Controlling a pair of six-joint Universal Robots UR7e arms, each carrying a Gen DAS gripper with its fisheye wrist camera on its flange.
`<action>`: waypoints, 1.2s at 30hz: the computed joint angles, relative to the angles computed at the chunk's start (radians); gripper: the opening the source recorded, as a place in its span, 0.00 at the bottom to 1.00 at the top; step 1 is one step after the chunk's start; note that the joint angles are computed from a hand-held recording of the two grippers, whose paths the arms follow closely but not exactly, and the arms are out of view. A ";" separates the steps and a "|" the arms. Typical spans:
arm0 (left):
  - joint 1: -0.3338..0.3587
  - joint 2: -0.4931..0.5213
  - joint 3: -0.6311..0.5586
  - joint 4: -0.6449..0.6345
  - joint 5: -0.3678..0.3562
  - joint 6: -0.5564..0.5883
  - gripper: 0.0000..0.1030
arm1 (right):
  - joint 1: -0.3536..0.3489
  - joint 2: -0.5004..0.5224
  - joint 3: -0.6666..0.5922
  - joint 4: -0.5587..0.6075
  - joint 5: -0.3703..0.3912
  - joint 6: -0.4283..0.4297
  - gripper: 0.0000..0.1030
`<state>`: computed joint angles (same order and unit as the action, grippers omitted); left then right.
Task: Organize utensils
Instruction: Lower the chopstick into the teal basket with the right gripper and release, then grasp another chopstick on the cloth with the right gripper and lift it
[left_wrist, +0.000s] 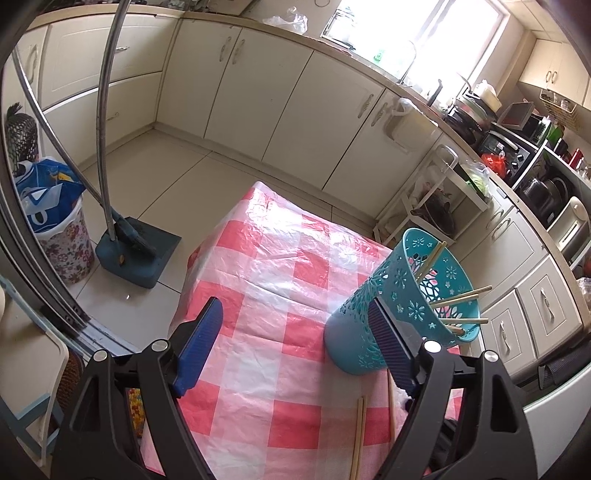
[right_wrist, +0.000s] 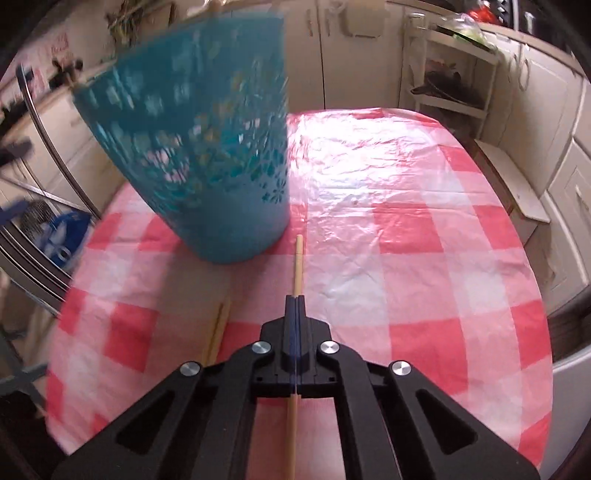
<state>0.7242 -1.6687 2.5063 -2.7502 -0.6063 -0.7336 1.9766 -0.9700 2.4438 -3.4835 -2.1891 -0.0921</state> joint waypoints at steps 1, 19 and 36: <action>0.001 -0.002 0.000 -0.001 -0.003 -0.001 0.75 | 0.009 -0.041 0.015 0.012 0.015 0.015 0.00; 0.011 -0.024 0.005 0.009 -0.032 -0.021 0.75 | 0.044 0.085 -0.081 0.051 -0.087 -0.060 0.23; 0.018 -0.025 0.003 0.010 -0.045 -0.036 0.76 | 0.162 -0.260 -0.006 0.044 0.227 0.004 0.06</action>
<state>0.7426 -1.6935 2.5096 -2.7405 -0.6516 -0.7692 2.1382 -1.2296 2.4375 -3.4394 -1.9616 -0.0884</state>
